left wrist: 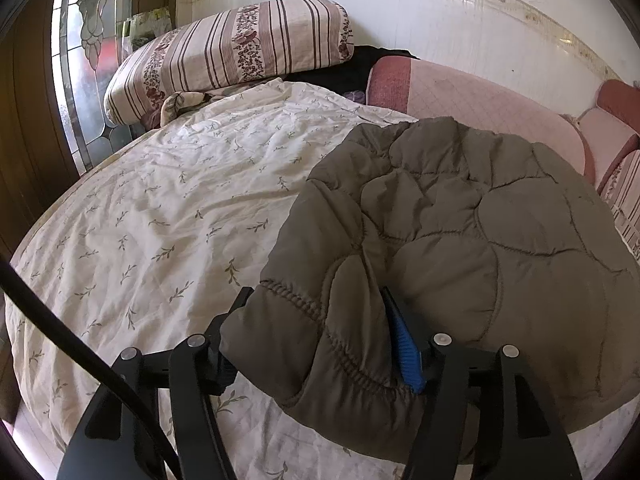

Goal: Fold large clothes

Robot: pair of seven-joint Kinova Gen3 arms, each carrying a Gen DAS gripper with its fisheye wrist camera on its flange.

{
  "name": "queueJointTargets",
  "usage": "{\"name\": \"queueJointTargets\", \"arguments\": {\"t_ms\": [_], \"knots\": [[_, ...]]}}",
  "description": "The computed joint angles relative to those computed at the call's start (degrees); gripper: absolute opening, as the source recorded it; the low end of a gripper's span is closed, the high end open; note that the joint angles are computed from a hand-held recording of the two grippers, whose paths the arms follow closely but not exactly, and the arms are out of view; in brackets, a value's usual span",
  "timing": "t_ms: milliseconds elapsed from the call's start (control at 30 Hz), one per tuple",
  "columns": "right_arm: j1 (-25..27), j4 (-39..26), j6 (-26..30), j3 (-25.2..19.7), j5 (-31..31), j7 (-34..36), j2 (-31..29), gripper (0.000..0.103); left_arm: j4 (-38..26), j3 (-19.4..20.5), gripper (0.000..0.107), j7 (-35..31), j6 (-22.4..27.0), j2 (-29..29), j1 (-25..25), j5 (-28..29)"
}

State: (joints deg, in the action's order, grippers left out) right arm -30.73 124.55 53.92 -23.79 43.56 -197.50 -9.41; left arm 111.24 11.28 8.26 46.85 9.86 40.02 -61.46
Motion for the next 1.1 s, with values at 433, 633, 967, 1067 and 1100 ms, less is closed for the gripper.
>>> {"name": "queueJointTargets", "arguments": {"t_ms": [433, 633, 967, 1067, 1100], "knots": [[3.5, 2.7, -6.5, 1.2, -4.1, 1.9, -2.8, 0.053, 1.3, -0.2, 0.081, 3.1, 2.4, 1.4, 1.4, -3.5], [7.2, 4.4, -10.5, 1.4, -8.5, 4.5, -6.6, 0.064, 2.7, -0.3, 0.091, 4.3, 0.4, 0.2, 0.2, -2.9], [16.7, 3.2, -6.9, -6.4, -10.9, 1.8, -11.9, 0.068, 7.2, 0.8, 0.091, 6.7, -7.3, -4.7, -4.3, -0.1], [19.9, 1.7, -2.4, -11.2, -8.1, -2.1, -11.6, 0.068, 8.0, 1.9, 0.091, 7.6, -6.1, -5.4, -4.1, -0.7], [20.0, 1.3, -1.5, -11.8, -7.3, -2.7, -11.5, 0.068, 8.2, 2.2, 0.091, 7.9, -5.7, -5.6, -4.0, -0.8]]}}
